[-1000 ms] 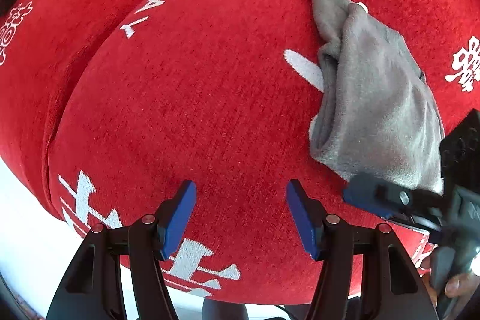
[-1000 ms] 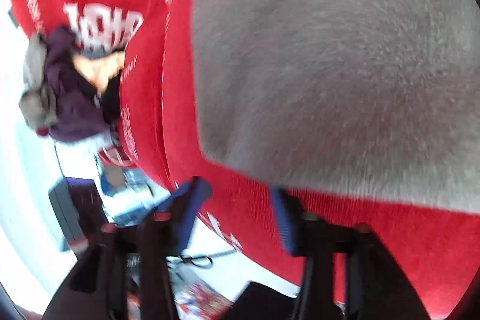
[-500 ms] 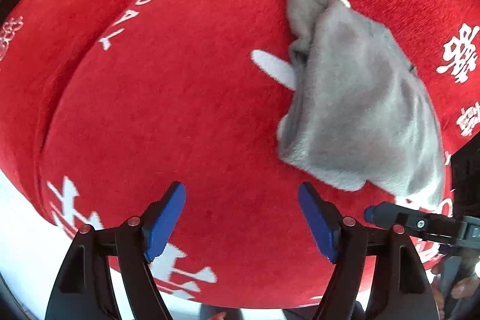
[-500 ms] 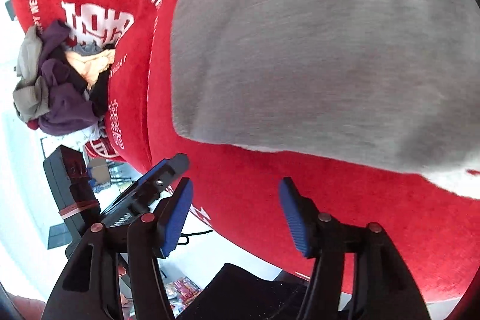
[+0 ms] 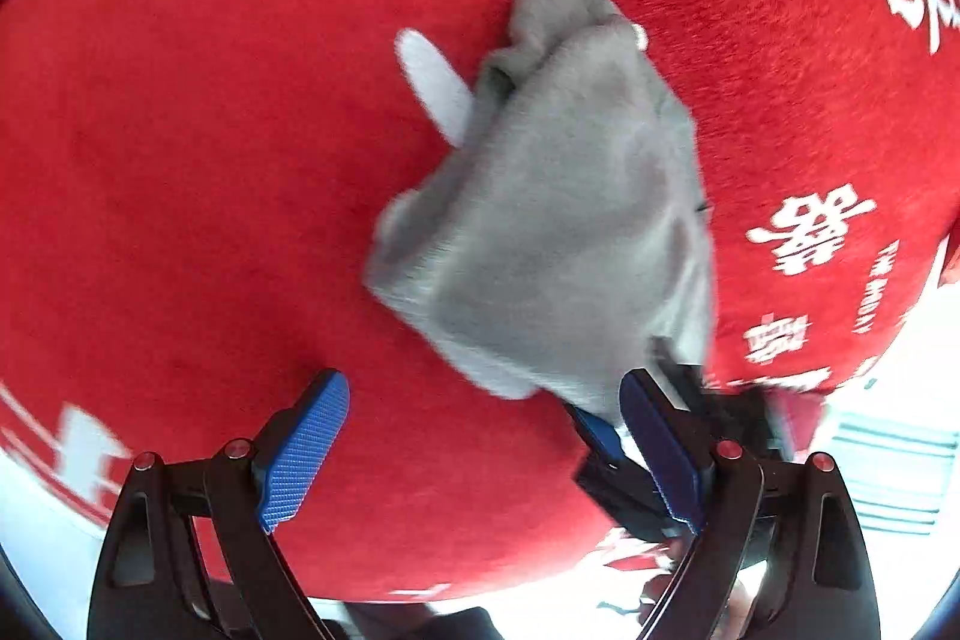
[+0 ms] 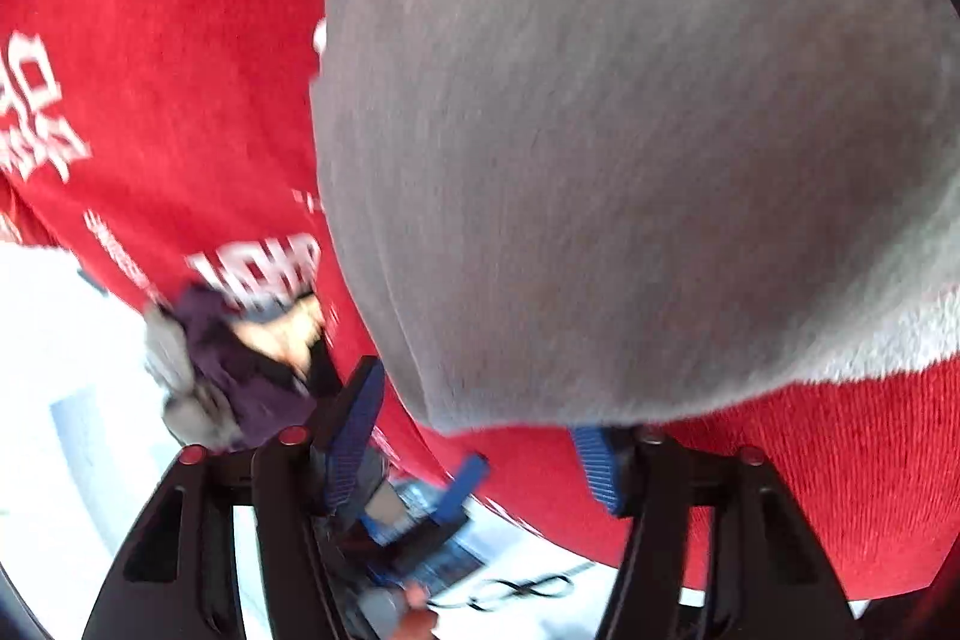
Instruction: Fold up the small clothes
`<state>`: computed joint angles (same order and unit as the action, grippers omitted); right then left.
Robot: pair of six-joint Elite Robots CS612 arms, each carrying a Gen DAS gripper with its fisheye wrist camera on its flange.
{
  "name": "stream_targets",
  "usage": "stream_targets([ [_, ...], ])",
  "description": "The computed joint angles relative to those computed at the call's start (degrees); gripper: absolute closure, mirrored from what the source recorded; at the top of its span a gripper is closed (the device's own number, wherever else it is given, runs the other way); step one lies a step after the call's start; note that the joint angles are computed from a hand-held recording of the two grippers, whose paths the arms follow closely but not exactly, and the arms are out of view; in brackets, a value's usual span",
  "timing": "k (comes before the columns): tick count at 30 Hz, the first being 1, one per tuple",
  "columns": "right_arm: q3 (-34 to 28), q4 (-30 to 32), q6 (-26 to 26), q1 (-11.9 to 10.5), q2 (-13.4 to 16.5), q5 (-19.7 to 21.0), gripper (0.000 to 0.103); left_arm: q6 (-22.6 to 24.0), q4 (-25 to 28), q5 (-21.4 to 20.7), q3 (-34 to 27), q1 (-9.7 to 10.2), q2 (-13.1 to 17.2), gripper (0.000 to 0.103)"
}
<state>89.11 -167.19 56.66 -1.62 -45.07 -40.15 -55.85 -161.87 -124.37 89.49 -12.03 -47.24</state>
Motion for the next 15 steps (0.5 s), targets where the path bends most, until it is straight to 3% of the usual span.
stream_targets([
  [2, -0.31, -0.01, -0.35, -0.23, -0.02, -0.27, 0.086, -3.57, -4.63, -1.45, 0.0, -0.2, 0.93, 0.011],
  [7, -2.12, 4.03, -8.58, -0.66, -0.3, 3.33, 0.091, -10.19, -12.68, -1.67, -2.39, -1.23, 3.98, 0.011],
  [12, -3.28, 7.26, -12.84, -0.59, -0.44, 4.15, 0.091, -13.43, -14.16, 4.01, -5.25, -2.15, 5.68, 0.011],
  [14, -3.55, 9.29, -14.22, -0.55, -0.41, 4.41, 0.091, -11.95, -11.43, 8.58, -5.88, -2.48, 5.08, 0.018],
  [15, -3.7, 10.4, -15.03, -0.5, -0.43, 4.45, 0.091, -10.77, -9.19, 10.36, -6.26, -2.59, 4.76, 0.029],
])
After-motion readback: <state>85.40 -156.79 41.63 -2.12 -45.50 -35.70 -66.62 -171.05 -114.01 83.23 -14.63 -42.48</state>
